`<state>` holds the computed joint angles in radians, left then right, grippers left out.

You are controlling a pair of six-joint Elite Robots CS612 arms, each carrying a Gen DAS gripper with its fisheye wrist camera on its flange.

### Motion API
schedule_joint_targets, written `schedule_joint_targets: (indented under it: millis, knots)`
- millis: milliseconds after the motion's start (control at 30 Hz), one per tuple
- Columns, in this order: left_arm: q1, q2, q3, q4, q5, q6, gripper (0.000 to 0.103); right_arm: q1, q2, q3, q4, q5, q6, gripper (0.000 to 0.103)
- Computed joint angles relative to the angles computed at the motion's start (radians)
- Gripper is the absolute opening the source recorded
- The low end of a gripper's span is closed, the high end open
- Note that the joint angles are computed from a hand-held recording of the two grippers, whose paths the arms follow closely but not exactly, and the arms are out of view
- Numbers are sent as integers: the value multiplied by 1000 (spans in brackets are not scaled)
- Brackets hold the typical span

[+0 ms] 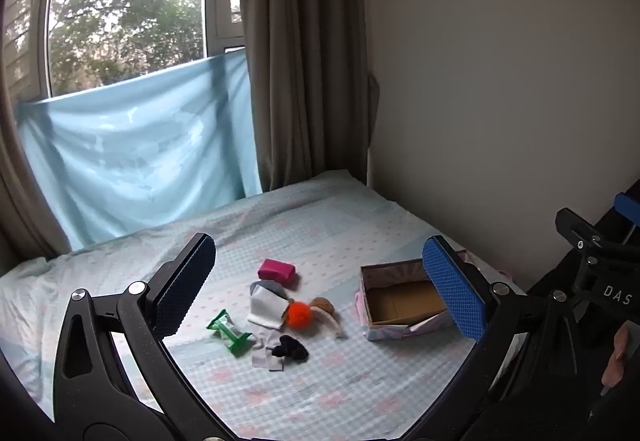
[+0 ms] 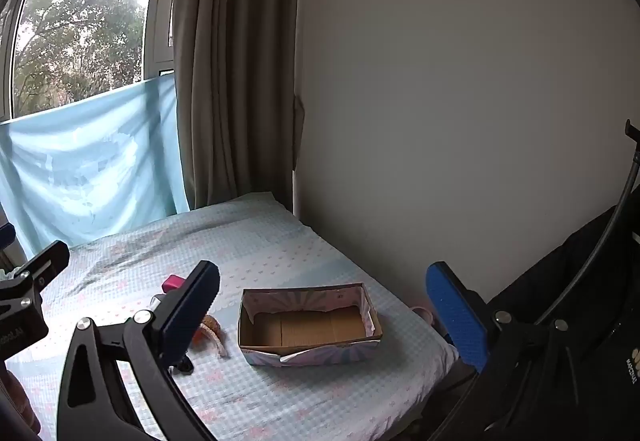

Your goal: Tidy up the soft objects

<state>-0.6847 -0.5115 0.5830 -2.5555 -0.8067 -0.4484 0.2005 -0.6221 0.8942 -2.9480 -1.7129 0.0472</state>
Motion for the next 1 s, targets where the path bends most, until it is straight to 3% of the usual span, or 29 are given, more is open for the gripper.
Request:
schedule_joint_targets:
  millis: [300,333,1000]
  knots:
    - [6,27,-54,19,-7,18,103,0,0,-5,17,-4,-6,103]
    - [2,15,-19,-18,5,11,103,-1,0,-6,19,-4,-8,103]
    - [3,10,-21,6,-3,0,103,-3,11,-10,0,18,-10,103]
